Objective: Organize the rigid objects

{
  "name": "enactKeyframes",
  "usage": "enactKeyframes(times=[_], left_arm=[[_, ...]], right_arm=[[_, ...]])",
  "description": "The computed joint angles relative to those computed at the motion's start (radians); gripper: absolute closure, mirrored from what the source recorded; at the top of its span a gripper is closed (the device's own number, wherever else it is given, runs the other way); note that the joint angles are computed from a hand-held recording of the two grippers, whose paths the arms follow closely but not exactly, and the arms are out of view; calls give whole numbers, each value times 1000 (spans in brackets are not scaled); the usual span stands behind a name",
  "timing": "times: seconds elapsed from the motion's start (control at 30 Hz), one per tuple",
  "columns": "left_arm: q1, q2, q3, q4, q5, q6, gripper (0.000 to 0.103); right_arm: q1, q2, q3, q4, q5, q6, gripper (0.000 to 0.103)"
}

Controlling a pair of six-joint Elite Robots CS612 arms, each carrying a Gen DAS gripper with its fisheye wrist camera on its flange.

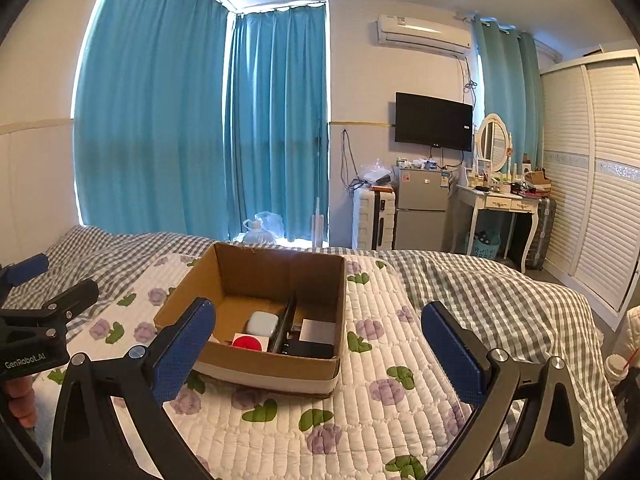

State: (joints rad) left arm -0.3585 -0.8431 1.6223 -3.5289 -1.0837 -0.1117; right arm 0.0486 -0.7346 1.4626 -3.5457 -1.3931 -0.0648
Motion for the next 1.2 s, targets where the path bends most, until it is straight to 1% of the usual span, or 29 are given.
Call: enactKeyframes(times=[0.8, 0.97, 1.2], left_arm=[[-3, -9, 8, 6, -13, -5, 0], [-6, -9, 10, 10, 0, 4, 0], [-6, -12, 13, 20, -4, -5, 0]], right_arm=[[9, 7, -8, 20, -11, -8, 0], [10, 10, -14, 30, -15, -6, 0], [11, 13, -18, 38, -19, -5, 0]])
